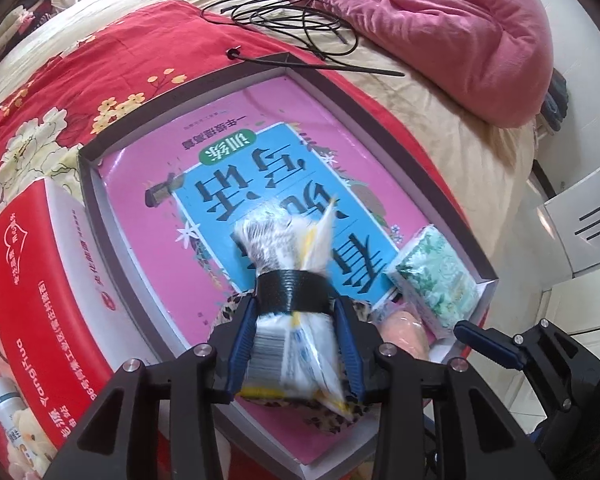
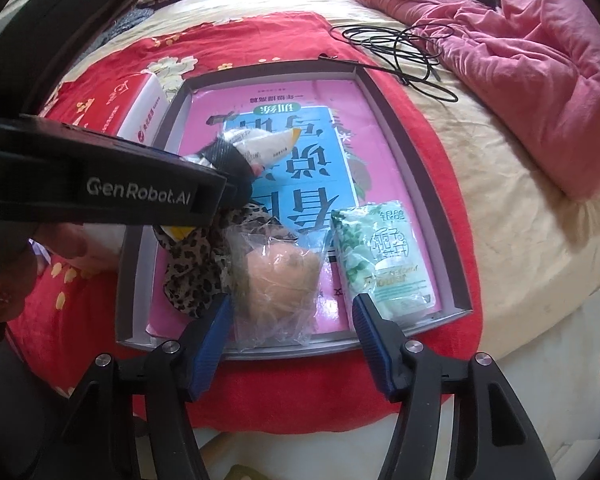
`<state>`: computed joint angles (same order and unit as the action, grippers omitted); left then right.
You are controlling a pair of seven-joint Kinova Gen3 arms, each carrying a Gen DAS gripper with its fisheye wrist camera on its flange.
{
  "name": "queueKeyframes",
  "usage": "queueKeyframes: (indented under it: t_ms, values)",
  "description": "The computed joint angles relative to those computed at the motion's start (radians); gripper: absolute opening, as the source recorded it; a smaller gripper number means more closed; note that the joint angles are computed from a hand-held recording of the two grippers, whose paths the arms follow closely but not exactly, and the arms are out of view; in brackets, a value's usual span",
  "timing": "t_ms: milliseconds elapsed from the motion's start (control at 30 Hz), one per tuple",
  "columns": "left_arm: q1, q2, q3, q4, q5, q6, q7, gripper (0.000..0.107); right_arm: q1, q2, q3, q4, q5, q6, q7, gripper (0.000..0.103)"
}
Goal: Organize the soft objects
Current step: 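Lower both items onto the tray and open both tools, then withdraw both tools from the tray back toward the pile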
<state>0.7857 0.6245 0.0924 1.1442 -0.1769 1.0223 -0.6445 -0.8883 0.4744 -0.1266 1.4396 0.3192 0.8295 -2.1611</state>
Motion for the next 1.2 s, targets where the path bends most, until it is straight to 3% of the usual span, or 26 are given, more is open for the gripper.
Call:
queueKeyframes:
  t_ms: [667,1200]
  values:
    - [0.034,-0.074,-0.004,0.034,-0.05,-0.003,0.053,0.062,-0.025,-0.03,0.013,0.009,0.062,0.026,-0.068,0.066]
    - [0.079,-0.194,0.014,0.153,-0.135,-0.042,0.209,0.066,-0.057,-0.055,0.011,0.001,0.134,0.06,-0.158,0.067]
